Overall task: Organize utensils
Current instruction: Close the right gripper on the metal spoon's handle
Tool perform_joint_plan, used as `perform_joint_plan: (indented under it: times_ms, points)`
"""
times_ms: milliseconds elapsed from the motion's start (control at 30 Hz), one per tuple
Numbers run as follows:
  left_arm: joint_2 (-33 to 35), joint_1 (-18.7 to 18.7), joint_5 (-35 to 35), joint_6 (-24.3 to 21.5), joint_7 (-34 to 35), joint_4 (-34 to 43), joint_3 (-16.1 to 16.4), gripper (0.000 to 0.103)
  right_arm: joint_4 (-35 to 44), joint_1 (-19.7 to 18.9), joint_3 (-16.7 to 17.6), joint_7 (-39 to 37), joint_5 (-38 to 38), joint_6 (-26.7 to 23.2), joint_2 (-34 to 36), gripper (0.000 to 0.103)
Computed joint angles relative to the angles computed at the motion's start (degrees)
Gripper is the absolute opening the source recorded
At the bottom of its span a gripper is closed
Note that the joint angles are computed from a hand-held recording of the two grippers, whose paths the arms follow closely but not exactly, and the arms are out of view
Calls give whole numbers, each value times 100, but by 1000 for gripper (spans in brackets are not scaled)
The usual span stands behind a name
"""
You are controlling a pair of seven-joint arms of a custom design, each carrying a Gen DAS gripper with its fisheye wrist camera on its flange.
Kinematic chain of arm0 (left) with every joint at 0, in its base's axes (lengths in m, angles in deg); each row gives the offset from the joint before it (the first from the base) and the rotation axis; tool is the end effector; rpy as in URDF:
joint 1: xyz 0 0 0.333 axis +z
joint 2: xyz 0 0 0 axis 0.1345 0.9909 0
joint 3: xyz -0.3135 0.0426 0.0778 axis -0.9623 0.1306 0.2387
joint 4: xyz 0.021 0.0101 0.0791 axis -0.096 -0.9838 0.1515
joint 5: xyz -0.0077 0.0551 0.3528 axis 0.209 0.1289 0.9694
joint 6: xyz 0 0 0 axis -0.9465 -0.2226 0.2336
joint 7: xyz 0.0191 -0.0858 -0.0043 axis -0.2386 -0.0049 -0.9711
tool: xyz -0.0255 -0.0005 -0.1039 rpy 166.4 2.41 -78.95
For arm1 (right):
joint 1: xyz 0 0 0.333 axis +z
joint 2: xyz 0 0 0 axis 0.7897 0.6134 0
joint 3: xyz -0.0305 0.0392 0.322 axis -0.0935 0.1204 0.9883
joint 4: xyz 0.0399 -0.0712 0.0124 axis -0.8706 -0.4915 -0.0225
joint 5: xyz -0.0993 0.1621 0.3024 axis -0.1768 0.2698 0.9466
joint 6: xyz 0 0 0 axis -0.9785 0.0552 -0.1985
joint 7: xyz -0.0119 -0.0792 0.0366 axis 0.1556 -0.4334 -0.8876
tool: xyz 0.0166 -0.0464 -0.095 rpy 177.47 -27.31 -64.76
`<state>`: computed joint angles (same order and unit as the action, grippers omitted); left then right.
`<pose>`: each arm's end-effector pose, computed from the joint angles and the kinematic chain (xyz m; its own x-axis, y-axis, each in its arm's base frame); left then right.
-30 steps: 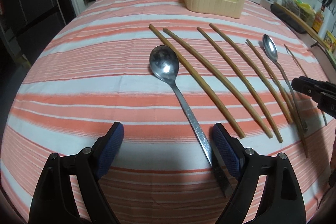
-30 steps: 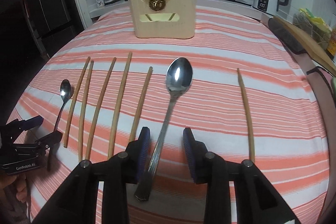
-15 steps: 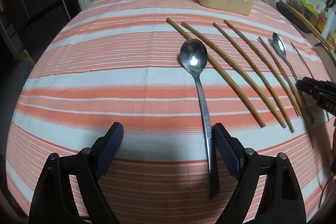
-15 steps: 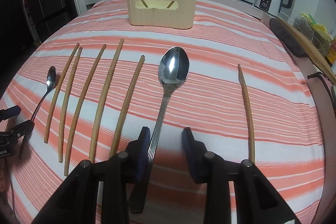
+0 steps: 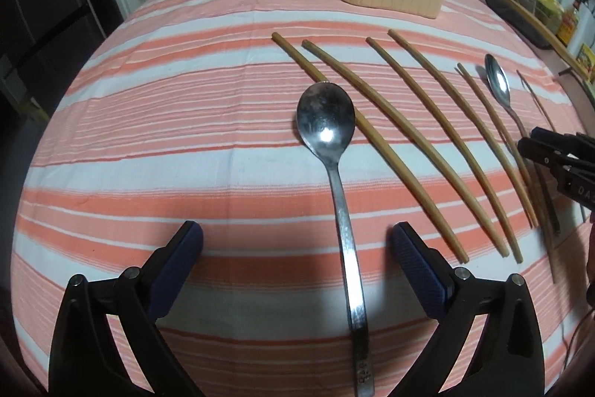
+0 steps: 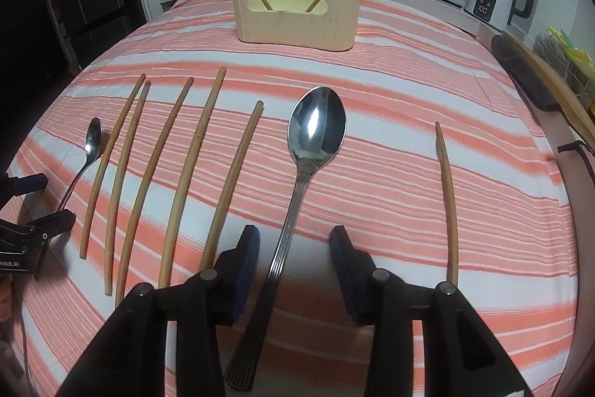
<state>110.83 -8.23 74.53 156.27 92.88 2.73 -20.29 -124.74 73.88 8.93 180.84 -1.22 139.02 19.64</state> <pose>0.6590 -0.3034 0.4137 -0.5211 -0.8535 0.0002 -0.7353 0.4489 -0.5078 0.5463 0.2351 0.4367 -0.1978 -0.9802 -0.0063 -0.8233 0.1696 -0.5416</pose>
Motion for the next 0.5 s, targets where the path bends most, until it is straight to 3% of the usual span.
perform_joint_plan:
  times_ms: [200,500]
  points:
    - [402,-130,55,-65,-148,612,73,102,452,-59,-68,-251,285,-96,328,47]
    - [808,-181,39,23,-80,1179,56,101,843,-46,-360,-81,273,269,715,50]
